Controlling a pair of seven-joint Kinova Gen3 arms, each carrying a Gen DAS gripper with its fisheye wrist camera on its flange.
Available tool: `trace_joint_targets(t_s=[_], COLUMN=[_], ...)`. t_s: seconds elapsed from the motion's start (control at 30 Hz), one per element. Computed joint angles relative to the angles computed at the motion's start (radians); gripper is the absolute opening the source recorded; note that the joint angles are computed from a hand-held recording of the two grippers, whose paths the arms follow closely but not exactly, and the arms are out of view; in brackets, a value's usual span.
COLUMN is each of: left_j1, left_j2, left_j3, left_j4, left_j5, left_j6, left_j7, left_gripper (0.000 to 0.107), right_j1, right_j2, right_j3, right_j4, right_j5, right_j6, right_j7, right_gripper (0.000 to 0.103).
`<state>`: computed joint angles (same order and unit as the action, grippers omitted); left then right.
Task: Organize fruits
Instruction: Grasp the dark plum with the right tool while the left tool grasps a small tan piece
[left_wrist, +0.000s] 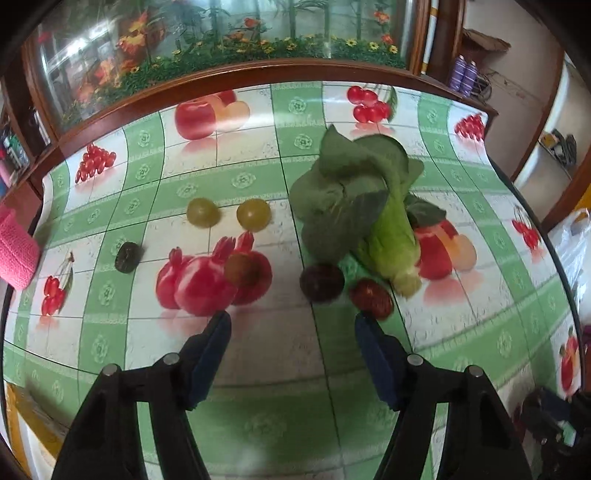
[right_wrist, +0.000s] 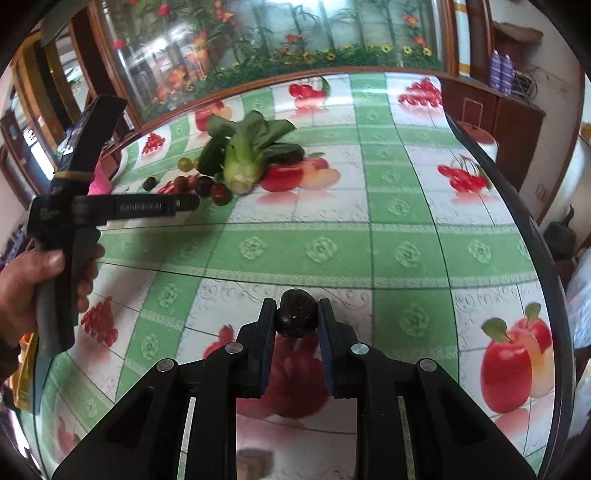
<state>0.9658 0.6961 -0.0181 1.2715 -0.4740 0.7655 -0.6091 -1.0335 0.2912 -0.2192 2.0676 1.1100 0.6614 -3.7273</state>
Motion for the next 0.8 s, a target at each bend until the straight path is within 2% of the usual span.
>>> trace_joint_targets(t_s=[0.1,0.2,0.27,0.4,0.47,0.53,0.6,0.7,0.8], left_j1=[-0.018,0.019,0.032,-0.002,-0.024,-0.011,0.051,0.153,0.159], left_j2=[-0.025,-0.028,-0.044,-0.125,-0.155,-0.174,-0.181,-0.157,-0.122], left_j3=[0.021,0.005,0.010,0.106,0.190,0.237,0.227,0.182,0.185], left_j4=[0.033,0.029,0.048,0.181,0.238,0.275,0.288,0.253,0.210], left_j5=[0.004,-0.019,-0.019,0.050,0.069,0.094,0.104,0.062,0.092], left_j6=[-0.050,-0.029,-0.031,-0.156,-0.195,-0.221,-0.232,-0.208,-0.189], left_j7=[0.017,-0.022,-0.046,-0.164,-0.245,-0.326,-0.394,-0.415,-0.435], left_gripper=[0.072,0.072,0.072,0.072,0.072,0.072,0.072,0.072,0.072], right_j1=[-0.001,-0.016,-0.012,-0.018,-0.025,-0.036,-0.051,-0.071,-0.087], right_j2=[-0.044,-0.057,-0.071,-0.133,-0.152,-0.163,-0.170,-0.174,-0.186], right_j3=[0.005,-0.025,-0.052,-0.086,-0.114,-0.141,-0.164,-0.186,-0.201], right_j4=[0.037,0.019,0.013,0.059,0.072,0.071,0.069,0.072,0.087], right_j5=[0.026,-0.004,-0.021,-0.040,-0.059,-0.096,-0.126,-0.152,-0.157], right_j6=[0.007,0.113,0.150,0.158,0.183,0.227,0.266,0.304,0.307], right_j7=[-0.064,-0.021,-0.009,-0.118,-0.152,-0.156,-0.167,-0.199,-0.250], right_gripper=[0.022,0.022,0.022,0.022,0.022,0.022,0.022,0.022,0.022])
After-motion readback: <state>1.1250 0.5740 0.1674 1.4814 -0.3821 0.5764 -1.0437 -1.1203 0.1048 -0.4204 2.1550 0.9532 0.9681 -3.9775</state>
